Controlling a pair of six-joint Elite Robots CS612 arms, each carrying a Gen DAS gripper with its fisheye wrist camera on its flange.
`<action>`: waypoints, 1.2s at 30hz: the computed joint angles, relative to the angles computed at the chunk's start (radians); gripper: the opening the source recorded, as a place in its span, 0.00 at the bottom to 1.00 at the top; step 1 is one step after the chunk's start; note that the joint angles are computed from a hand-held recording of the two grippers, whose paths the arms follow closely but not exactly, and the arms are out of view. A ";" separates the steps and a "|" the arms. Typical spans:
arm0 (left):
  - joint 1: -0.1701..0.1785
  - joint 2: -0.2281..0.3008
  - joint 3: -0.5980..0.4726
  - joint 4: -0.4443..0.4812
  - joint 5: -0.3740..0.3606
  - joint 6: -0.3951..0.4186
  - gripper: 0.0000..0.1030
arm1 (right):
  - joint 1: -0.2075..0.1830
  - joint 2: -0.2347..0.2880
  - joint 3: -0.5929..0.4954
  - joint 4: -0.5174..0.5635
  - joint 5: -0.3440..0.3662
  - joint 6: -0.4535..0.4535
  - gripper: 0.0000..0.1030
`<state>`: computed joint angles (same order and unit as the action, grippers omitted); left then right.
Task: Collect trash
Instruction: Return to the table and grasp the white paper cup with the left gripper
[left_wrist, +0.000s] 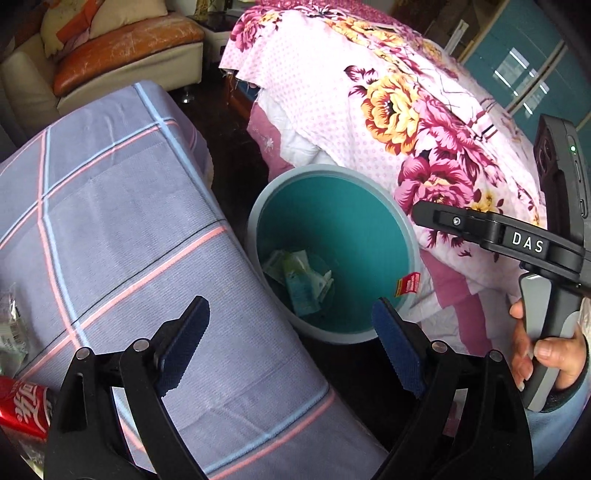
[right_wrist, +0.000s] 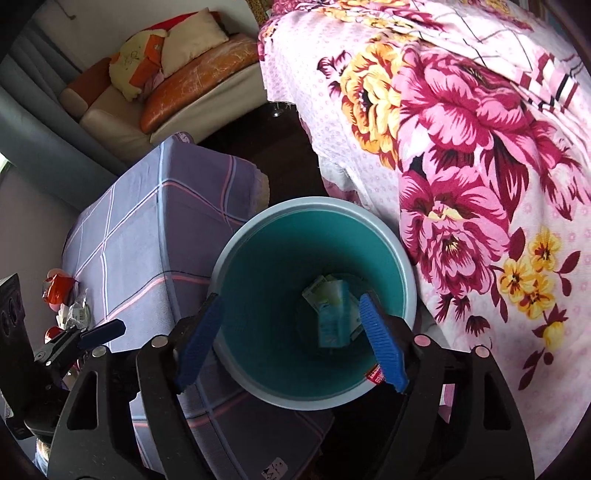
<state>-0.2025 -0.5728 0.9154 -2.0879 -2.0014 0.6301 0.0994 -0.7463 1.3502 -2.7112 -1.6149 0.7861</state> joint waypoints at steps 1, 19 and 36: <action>0.005 -0.004 0.003 0.002 -0.006 -0.001 0.87 | 0.004 0.000 -0.006 0.008 0.000 -0.003 0.74; 0.139 -0.036 0.022 -0.070 -0.006 -0.095 0.87 | 0.107 0.082 -0.247 0.199 0.038 -0.145 0.75; 0.291 0.128 -0.285 0.005 0.000 -0.363 0.87 | 0.200 0.422 -0.948 0.644 0.077 -0.447 0.75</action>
<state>0.0883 -0.4448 0.6303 -2.0827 -2.0019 0.2672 0.2995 -0.3248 0.4021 -2.0675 -1.5380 0.3389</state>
